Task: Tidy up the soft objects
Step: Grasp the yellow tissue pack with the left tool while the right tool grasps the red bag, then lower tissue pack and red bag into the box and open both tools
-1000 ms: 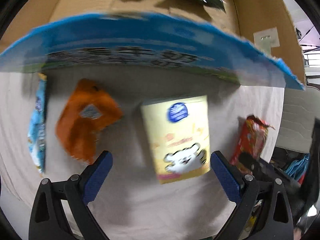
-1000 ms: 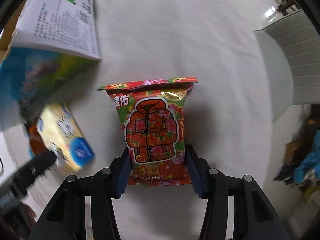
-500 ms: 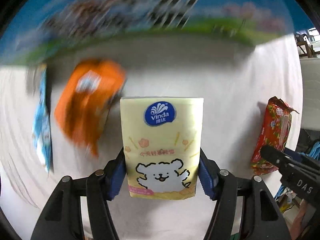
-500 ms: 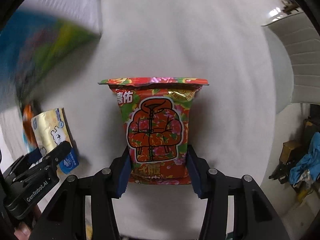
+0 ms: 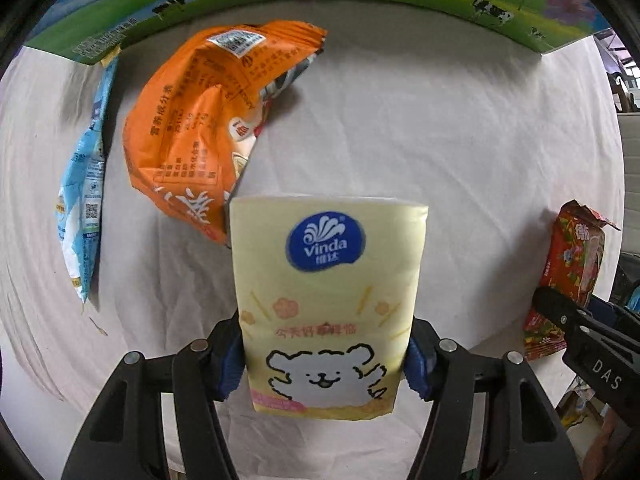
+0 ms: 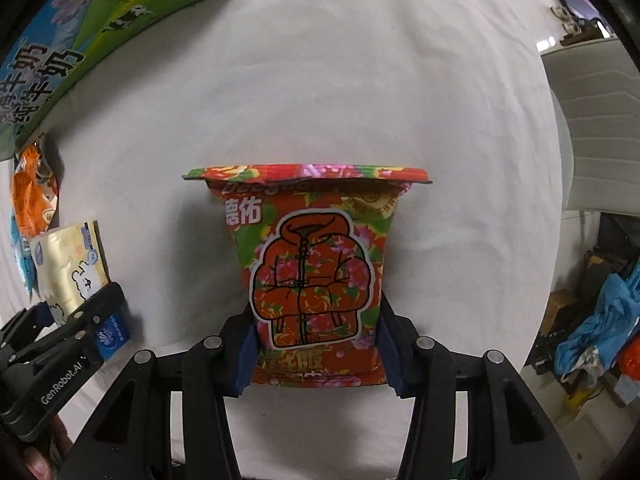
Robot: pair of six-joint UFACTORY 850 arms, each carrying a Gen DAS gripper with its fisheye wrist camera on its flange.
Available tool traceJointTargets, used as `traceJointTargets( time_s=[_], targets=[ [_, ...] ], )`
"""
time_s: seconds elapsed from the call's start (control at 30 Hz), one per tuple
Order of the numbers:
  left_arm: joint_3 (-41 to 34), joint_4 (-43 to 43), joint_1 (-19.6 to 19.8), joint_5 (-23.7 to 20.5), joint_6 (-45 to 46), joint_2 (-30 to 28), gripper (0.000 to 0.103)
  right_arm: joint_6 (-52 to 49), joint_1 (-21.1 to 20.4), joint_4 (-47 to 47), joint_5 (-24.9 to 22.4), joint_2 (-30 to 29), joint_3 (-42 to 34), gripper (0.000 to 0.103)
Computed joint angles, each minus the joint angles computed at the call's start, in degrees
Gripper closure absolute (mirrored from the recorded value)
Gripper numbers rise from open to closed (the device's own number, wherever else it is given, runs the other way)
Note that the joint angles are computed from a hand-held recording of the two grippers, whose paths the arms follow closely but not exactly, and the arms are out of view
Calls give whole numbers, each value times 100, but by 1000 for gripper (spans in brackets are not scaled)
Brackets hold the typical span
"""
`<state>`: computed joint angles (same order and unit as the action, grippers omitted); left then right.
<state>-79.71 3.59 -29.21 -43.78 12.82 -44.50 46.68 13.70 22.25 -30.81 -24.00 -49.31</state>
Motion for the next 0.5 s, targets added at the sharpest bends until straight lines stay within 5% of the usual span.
traceJointTargets(
  time_s=[0.5],
  targets=[
    [522, -753, 242, 169, 1058, 1191, 42, 924, 527, -650, 435, 839, 92, 55]
  ],
)
